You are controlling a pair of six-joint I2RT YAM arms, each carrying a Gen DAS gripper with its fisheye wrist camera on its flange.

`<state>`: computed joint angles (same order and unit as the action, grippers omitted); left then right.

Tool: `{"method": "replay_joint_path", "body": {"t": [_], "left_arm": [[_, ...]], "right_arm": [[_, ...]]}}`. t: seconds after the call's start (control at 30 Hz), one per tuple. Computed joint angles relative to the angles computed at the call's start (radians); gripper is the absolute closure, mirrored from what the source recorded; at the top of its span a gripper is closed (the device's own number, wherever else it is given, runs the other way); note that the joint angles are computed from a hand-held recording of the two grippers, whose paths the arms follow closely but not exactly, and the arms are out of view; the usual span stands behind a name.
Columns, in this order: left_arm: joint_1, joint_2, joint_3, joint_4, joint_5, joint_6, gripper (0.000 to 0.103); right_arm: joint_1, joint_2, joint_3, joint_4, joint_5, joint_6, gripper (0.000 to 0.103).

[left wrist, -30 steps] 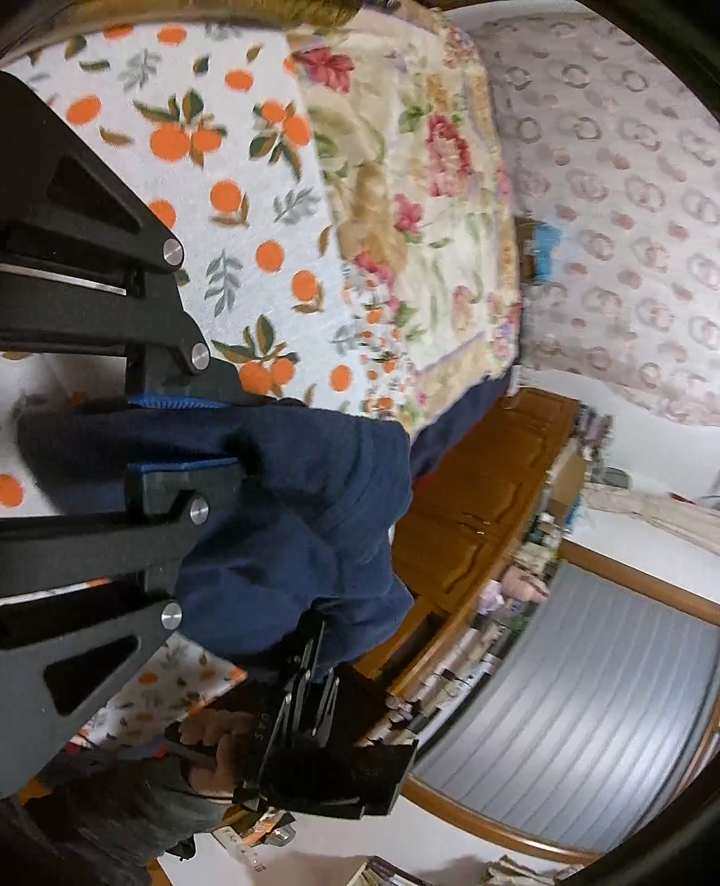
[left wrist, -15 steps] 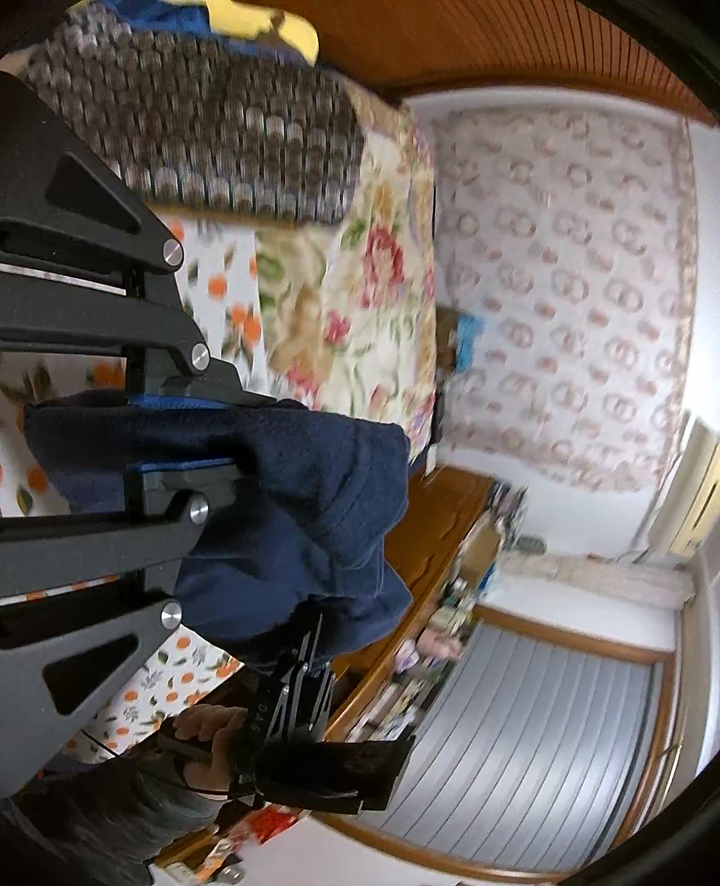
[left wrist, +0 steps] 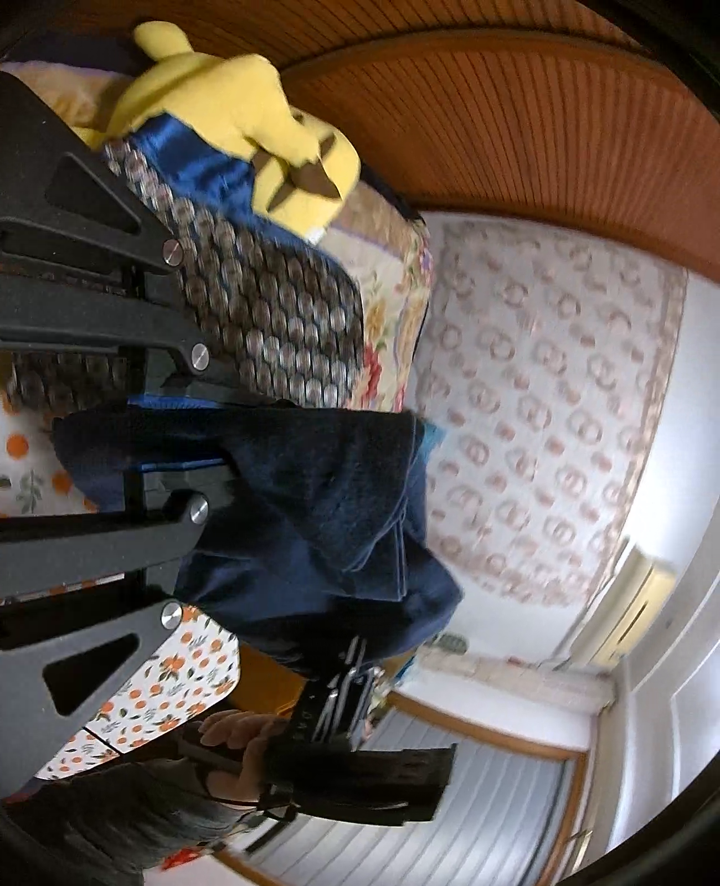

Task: Fold small clothes
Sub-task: 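Lift the navy bundle with both grippers and carry it toward the pillow stack, then lower the bundle onto the patterned pillow stack and open both grippers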

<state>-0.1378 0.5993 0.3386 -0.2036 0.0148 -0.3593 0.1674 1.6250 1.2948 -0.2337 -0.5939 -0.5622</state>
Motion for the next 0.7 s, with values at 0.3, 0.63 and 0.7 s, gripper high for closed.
{"method": "replay_joint_path", "body": {"t": [0.3,0.63,0.7], "left_arm": [[0.364,-0.086,-0.156,0.003,0.288,0.041,0.089],[0.445,-0.073,-0.208,-0.032,0.272,0.083,0.089],[0.434,-0.077,-0.212,-0.044,0.238,0.090,0.088]], "right_arm": [[0.221,0.336,0.394,-0.108,0.194,-0.059,0.082],[0.270,0.614,0.713,-0.195,0.242,0.029,0.071],[0.273,0.606,0.695,-0.180,0.260,0.061,0.067]]}}
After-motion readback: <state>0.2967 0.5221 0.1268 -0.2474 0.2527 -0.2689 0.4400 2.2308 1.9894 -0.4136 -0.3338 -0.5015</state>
